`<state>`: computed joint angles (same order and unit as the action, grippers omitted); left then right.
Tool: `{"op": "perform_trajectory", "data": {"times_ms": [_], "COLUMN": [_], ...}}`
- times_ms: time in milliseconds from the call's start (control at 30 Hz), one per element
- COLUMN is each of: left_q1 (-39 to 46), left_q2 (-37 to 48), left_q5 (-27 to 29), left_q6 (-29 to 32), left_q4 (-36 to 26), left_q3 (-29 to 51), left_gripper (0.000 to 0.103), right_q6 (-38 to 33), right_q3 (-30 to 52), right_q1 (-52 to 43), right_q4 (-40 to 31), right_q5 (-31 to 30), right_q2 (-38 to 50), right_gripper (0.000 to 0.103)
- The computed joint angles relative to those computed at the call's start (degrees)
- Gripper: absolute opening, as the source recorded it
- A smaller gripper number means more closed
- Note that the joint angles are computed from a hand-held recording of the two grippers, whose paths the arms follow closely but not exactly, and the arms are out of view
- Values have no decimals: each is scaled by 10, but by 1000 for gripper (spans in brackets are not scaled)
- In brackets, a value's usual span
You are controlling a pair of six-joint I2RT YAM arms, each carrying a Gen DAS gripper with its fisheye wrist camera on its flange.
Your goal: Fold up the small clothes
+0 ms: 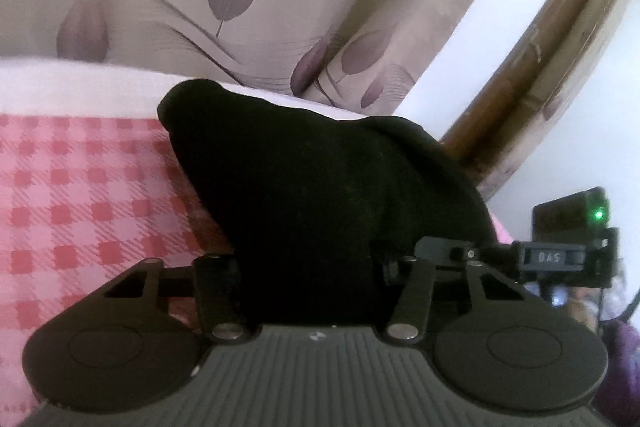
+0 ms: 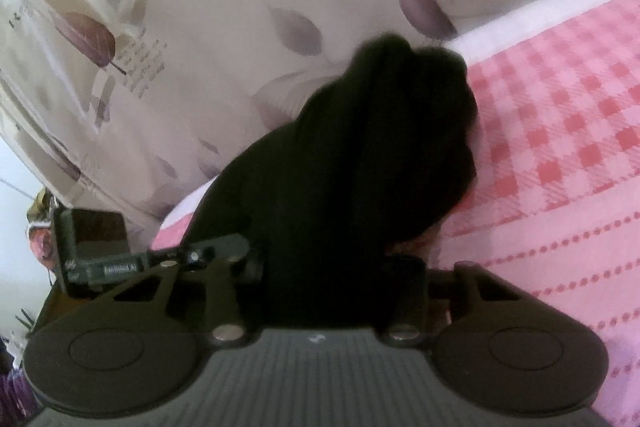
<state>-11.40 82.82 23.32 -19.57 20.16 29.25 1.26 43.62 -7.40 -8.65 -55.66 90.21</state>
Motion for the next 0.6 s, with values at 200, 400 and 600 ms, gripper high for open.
{"op": "perform_trajectory", "data": {"times_ms": [200, 400, 600], "left_q1": [-23, -27, -5], "left_q2": [-78, -209, -390], "left_q5": [-58, -91, -94], "left_q6": [-12, -28, -27], "left_q4": [-50, -153, -315], "left_q3": [-28, -57, -80], "left_gripper": [48, 46, 46], "right_q6": [85, 164, 237], "right_q3": [-57, -115, -169], "right_q1": [6, 32, 75], "right_q4": [52, 76, 85], "right_q5": [-12, -20, -15], "right_q2": [-58, -154, -260], "right_gripper": [39, 38, 38]}}
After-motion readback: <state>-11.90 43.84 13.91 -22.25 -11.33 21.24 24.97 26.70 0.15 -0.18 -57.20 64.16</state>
